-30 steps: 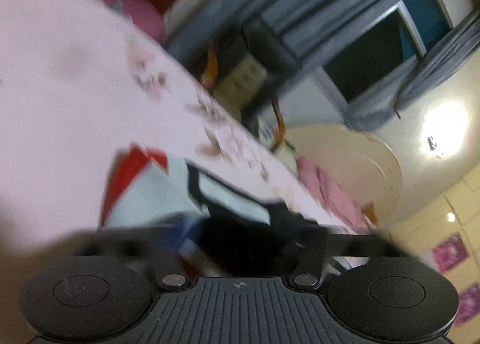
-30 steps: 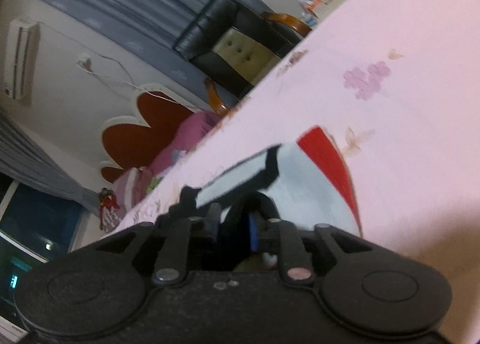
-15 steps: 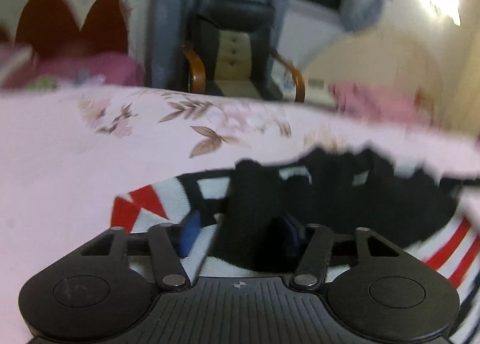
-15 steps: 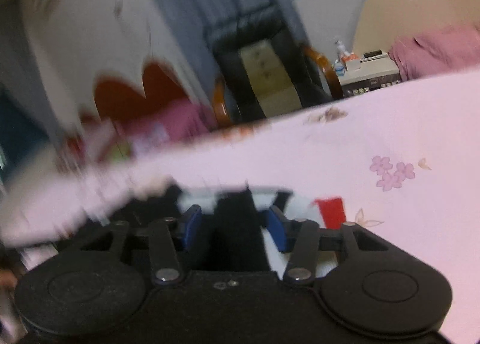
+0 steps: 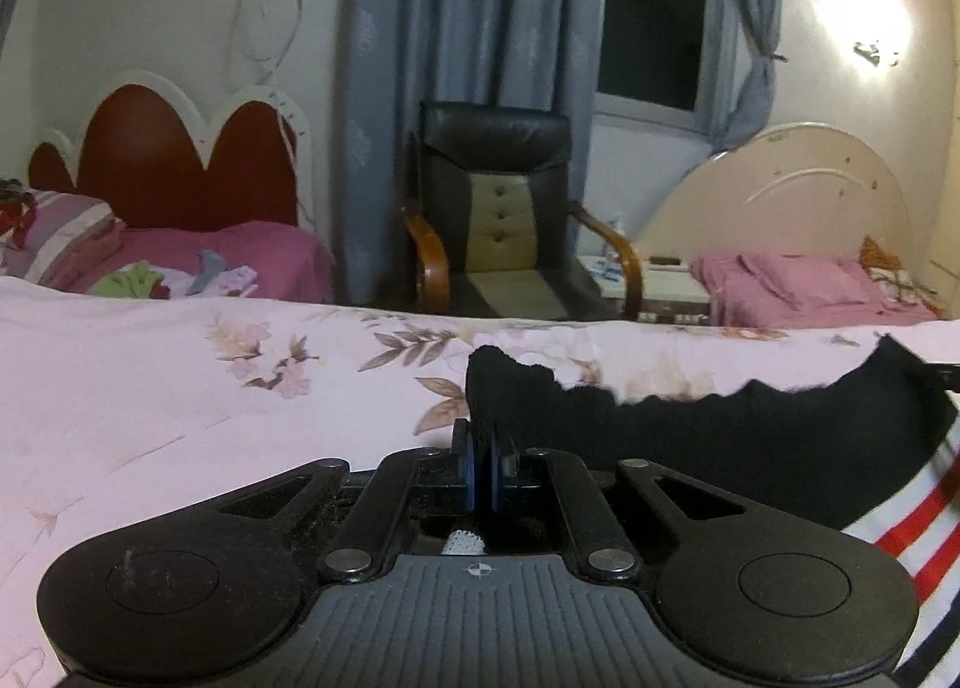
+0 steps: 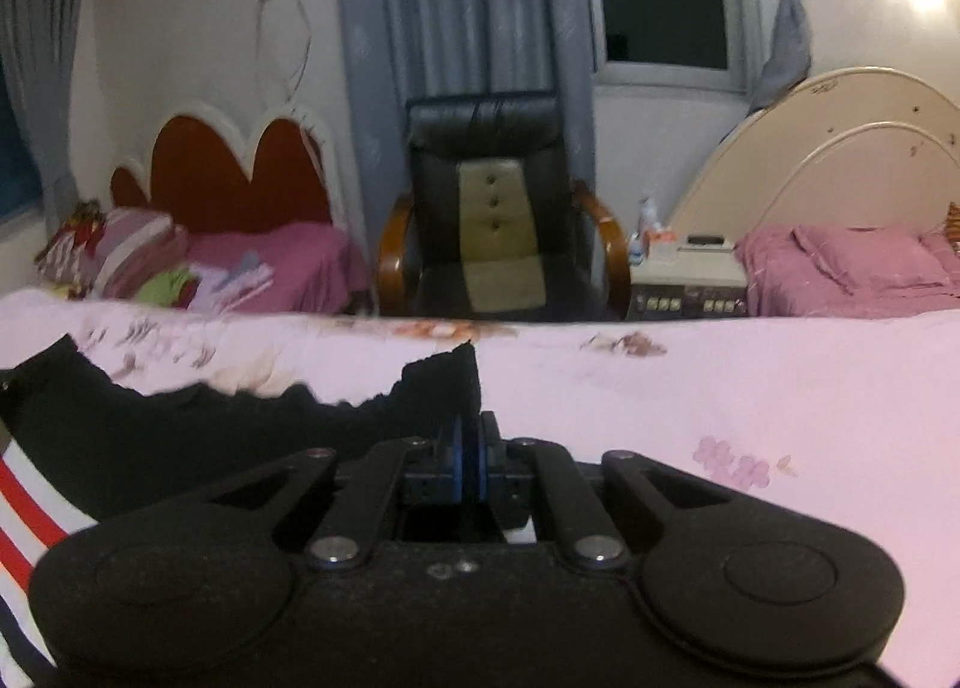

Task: Fold small clothes
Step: 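Lay the hem over the collar with both tools and open them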

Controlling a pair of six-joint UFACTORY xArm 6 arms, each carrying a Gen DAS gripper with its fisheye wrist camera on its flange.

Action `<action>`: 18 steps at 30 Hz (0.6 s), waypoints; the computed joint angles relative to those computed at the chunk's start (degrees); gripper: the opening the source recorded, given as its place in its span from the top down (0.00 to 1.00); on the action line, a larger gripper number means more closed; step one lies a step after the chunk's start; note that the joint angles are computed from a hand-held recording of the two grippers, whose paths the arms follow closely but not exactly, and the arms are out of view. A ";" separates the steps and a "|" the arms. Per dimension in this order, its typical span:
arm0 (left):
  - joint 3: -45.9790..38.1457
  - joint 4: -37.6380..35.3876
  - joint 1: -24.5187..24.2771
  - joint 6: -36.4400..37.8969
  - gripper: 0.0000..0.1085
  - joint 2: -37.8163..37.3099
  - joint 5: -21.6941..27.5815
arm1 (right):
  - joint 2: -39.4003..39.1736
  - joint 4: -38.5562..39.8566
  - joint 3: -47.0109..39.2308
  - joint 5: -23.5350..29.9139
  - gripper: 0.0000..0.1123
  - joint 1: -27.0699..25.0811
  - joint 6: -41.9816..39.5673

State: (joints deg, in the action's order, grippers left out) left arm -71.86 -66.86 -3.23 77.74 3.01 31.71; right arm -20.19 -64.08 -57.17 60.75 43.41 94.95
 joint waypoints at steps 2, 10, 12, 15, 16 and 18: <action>-1.31 9.18 -1.24 -7.48 0.96 2.39 -1.34 | 1.11 1.68 -0.51 -0.37 0.95 -1.30 -1.30; 0.68 17.26 -4.16 -10.82 0.91 3.27 -8.06 | 3.36 9.72 0.00 -3.08 0.88 -5.16 -4.66; -0.71 16.19 -2.52 -11.84 0.86 3.36 -3.92 | 3.68 10.27 -1.16 -1.64 0.73 -4.59 -5.45; 1.51 9.00 -2.51 -10.63 0.38 -0.17 -7.02 | 3.29 4.41 -2.68 4.69 0.60 0.33 -2.56; 2.59 4.12 -3.19 -6.58 0.29 -1.70 -7.22 | 4.00 3.92 -3.90 5.94 0.60 1.64 -2.70; 4.21 1.55 -4.72 -3.18 0.29 -4.84 -2.66 | 5.58 4.81 -5.58 1.76 0.63 1.34 -4.95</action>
